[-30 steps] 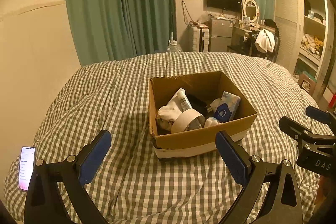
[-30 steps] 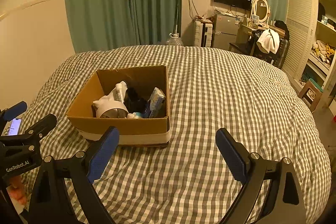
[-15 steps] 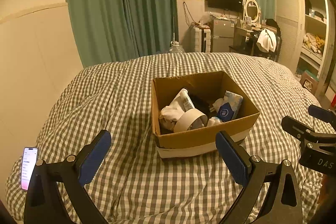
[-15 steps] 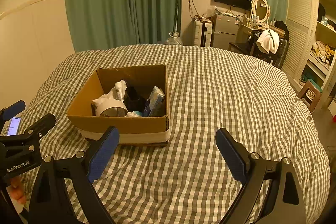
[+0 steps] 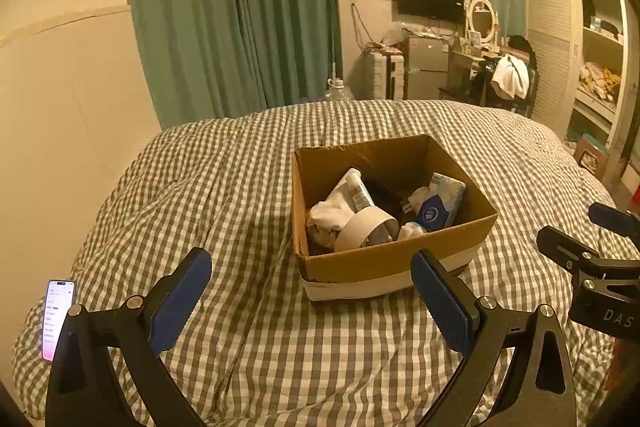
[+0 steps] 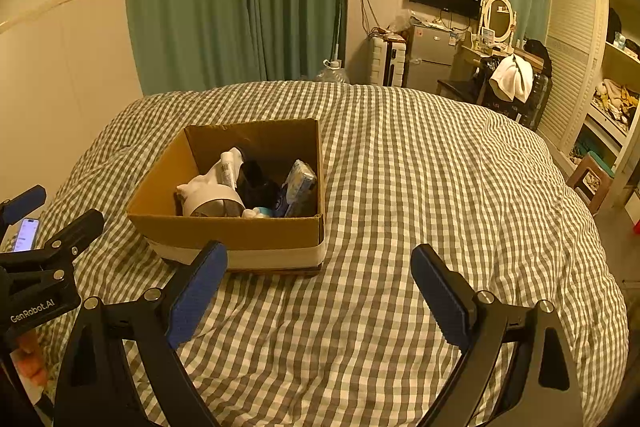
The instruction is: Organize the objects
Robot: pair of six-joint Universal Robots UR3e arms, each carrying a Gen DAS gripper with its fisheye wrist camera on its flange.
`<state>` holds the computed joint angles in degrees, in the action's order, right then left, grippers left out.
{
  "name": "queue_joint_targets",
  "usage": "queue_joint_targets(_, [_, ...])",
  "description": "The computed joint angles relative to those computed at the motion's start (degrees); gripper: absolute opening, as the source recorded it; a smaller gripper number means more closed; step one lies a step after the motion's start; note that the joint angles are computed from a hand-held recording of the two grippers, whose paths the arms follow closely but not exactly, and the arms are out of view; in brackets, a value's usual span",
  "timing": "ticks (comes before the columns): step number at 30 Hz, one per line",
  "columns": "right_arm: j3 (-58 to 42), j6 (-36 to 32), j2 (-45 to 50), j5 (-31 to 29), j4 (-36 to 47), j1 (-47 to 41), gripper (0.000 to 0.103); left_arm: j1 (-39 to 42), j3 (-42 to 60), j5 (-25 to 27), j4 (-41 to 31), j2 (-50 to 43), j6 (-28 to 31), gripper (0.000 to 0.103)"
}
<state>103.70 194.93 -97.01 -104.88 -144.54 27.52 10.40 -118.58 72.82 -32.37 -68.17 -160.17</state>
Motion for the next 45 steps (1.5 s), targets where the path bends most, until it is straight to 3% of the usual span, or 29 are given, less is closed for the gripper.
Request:
queue_joint_targets(17, [0.3,0.0,0.2,0.3,0.3,0.0,0.093,-1.8,0.5,3.7,0.1,-1.4,-1.3,0.103])
queue_joint_targets(45, [1.2,-0.1,-0.9,0.1,0.9,0.2,0.094,0.5,-2.1,0.5,1.3,1.6,-0.5,0.103])
